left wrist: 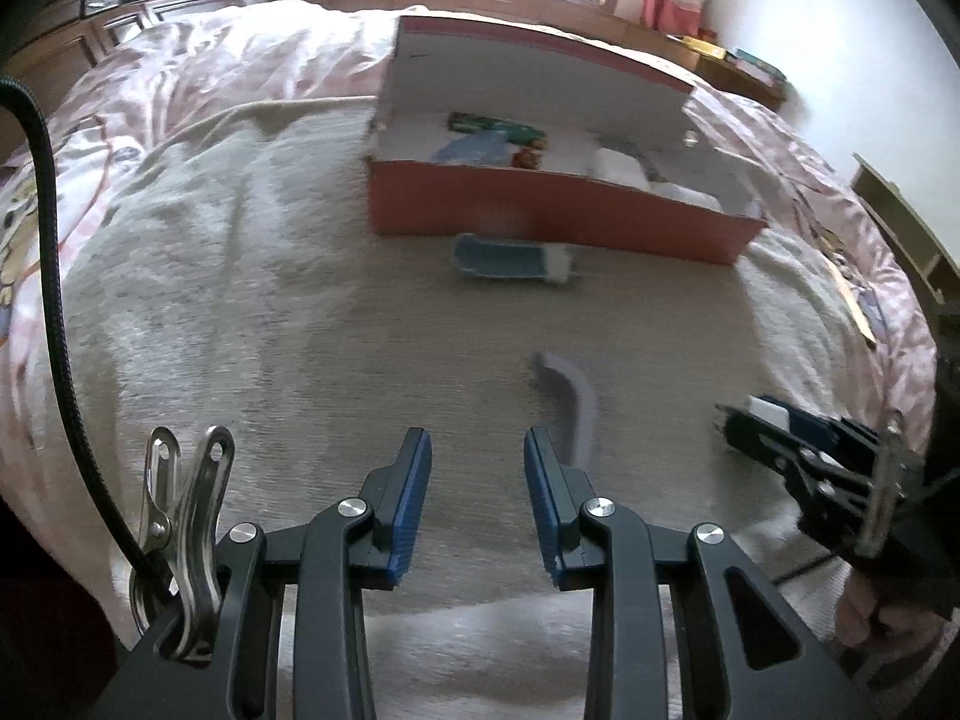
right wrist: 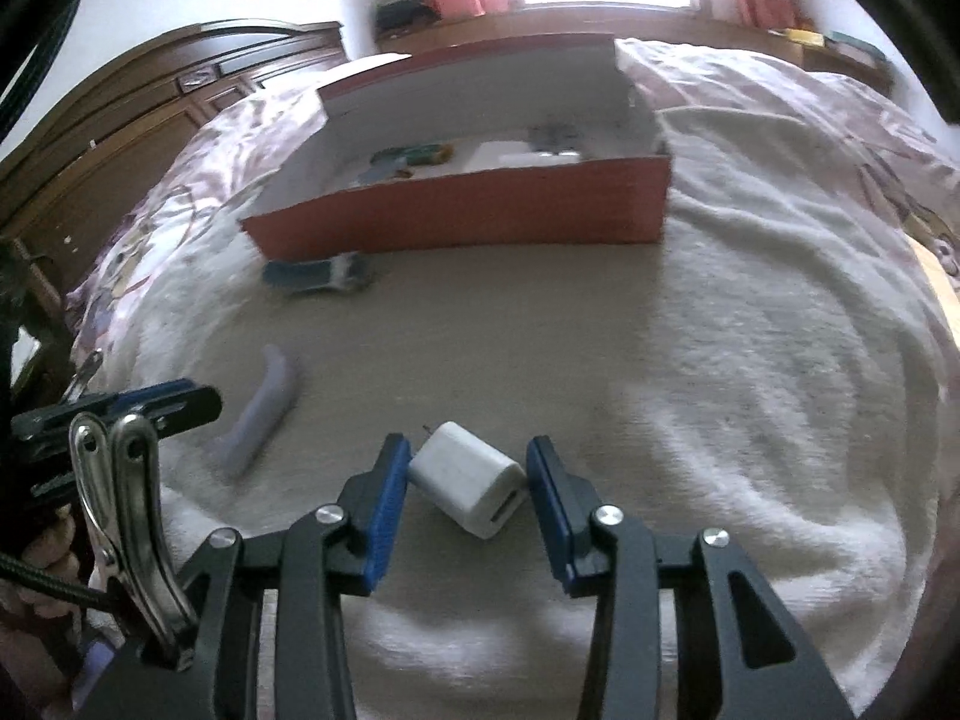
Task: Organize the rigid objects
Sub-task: 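Approach the white plug adapter with the right tool and the grey handle with the left, then grasp the grey curved handle with the left tool while the right tool grasps the white adapter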
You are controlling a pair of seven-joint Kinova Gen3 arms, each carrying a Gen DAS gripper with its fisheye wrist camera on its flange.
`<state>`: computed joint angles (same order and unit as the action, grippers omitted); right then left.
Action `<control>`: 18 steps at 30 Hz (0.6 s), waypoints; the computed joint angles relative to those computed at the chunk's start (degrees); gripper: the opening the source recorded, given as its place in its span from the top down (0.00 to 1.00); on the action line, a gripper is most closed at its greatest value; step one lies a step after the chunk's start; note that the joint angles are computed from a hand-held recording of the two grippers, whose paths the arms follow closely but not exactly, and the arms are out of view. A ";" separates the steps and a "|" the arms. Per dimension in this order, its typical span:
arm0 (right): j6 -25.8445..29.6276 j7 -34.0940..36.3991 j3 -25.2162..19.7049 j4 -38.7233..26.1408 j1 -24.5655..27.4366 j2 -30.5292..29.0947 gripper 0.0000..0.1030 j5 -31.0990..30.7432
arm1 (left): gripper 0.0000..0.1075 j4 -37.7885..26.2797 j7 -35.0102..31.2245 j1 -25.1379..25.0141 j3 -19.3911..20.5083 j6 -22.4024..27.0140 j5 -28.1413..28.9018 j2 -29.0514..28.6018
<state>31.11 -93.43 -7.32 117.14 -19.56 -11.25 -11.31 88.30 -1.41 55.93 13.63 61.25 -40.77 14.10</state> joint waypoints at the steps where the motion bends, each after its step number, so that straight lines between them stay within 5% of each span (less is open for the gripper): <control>1: -0.05 0.16 0.34 0.13 0.04 0.08 0.59 -0.28 | 0.70 -0.12 -0.35 -0.06 0.13 -0.38 0.11 0.05; 18: -1.85 3.66 1.72 1.98 -0.44 -0.37 0.58 -3.41 | 0.70 -4.38 -6.74 2.07 -2.01 -0.65 2.70 4.79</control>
